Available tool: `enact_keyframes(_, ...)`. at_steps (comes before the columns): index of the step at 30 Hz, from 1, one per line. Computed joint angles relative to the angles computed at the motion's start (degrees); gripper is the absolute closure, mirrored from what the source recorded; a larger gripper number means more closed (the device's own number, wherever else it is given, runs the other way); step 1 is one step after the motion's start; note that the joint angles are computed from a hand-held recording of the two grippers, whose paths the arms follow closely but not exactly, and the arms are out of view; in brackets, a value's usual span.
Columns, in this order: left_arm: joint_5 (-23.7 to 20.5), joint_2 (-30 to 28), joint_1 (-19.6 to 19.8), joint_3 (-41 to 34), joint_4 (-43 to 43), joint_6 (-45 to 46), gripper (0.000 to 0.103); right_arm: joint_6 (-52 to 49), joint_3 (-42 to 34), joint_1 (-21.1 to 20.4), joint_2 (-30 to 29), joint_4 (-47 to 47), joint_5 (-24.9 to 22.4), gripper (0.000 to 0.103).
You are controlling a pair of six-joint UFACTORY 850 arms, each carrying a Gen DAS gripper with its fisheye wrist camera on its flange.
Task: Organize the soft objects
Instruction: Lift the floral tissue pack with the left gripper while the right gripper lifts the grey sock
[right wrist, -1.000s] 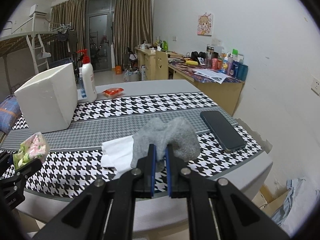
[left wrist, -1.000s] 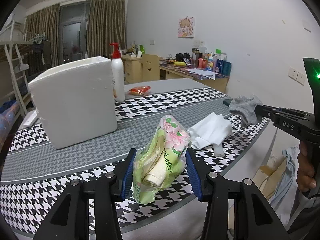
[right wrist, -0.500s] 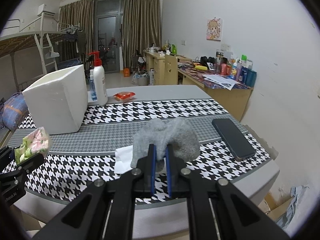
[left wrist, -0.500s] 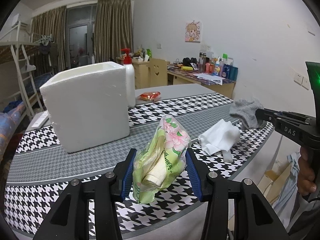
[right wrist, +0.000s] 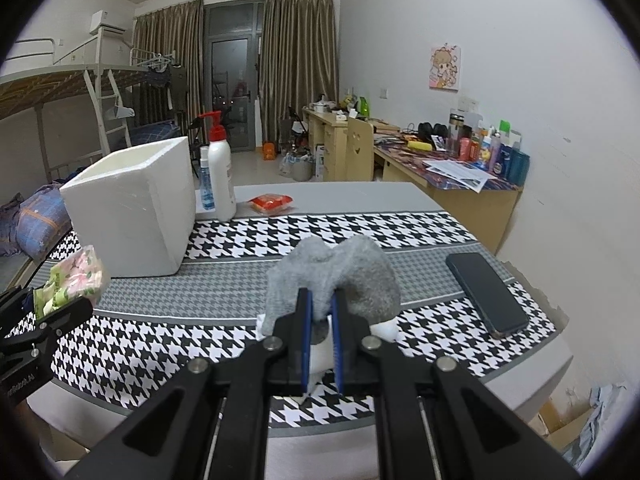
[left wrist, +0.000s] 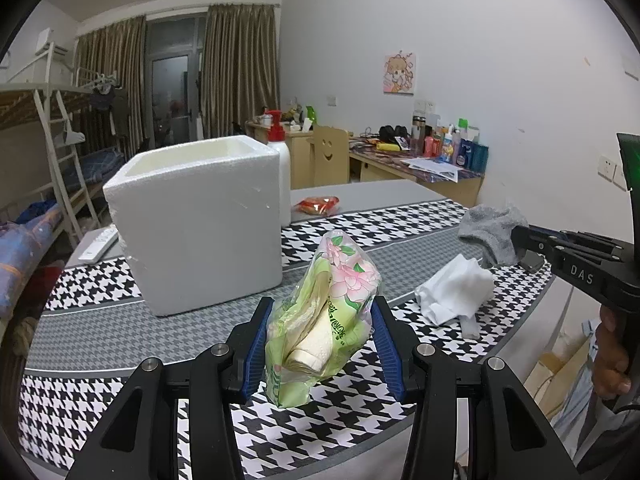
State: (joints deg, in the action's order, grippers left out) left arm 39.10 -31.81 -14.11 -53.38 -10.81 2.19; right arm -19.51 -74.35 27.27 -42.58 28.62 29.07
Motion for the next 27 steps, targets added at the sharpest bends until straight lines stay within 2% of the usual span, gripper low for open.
enact_keyframes(27,1.4,1.6,1.0,0.0,-1.1,1.6,0.053,2.2,-3.1,1.2,-1.1,-5.7,-0.7,0.091)
